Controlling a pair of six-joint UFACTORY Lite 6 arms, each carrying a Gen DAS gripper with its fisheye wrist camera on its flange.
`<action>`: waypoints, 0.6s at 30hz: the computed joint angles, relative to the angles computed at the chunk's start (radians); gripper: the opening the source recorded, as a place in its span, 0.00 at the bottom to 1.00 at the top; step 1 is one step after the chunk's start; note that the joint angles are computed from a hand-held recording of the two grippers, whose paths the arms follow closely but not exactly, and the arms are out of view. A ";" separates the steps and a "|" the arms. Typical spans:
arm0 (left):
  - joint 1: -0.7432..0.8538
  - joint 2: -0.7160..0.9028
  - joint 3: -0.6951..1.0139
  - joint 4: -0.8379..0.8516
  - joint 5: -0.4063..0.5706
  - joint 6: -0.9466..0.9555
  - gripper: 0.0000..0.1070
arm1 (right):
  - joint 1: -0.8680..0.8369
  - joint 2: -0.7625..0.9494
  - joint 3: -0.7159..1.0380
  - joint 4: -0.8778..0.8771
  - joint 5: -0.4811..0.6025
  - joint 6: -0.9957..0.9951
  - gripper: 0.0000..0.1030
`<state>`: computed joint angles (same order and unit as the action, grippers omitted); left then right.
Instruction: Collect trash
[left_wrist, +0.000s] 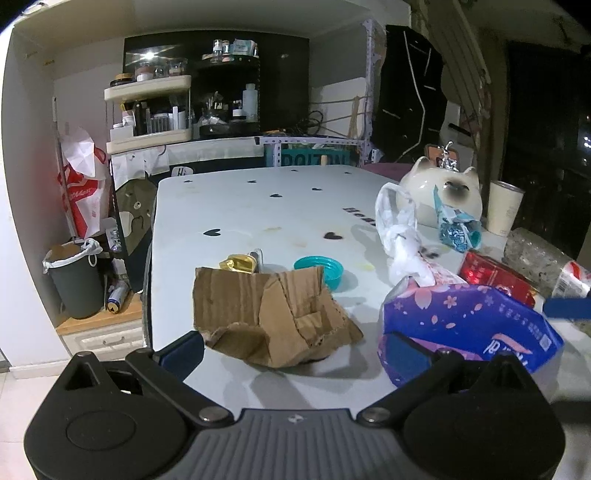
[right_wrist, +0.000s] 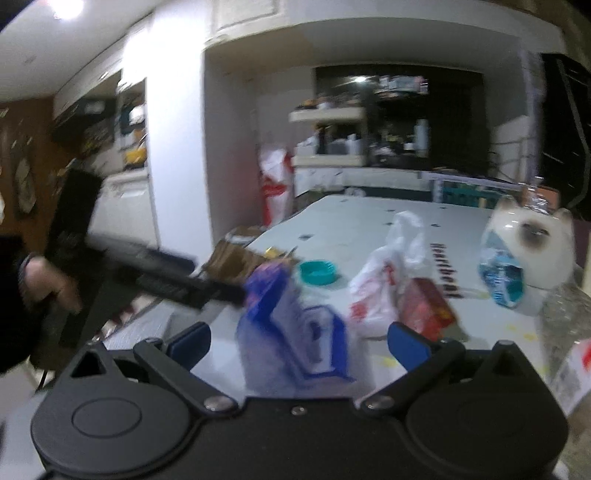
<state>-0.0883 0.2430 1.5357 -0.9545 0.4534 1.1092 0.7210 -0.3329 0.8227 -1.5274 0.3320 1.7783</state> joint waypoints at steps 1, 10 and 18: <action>-0.004 0.006 0.005 0.010 -0.001 -0.016 0.96 | -0.005 -0.005 -0.002 -0.004 -0.031 -0.006 0.95; -0.028 0.016 0.019 -0.010 -0.026 -0.033 0.96 | -0.031 0.000 0.007 0.052 -0.114 0.057 0.92; -0.035 0.040 0.052 0.086 -0.033 -0.160 0.96 | -0.209 0.099 0.044 0.218 -0.235 0.197 0.92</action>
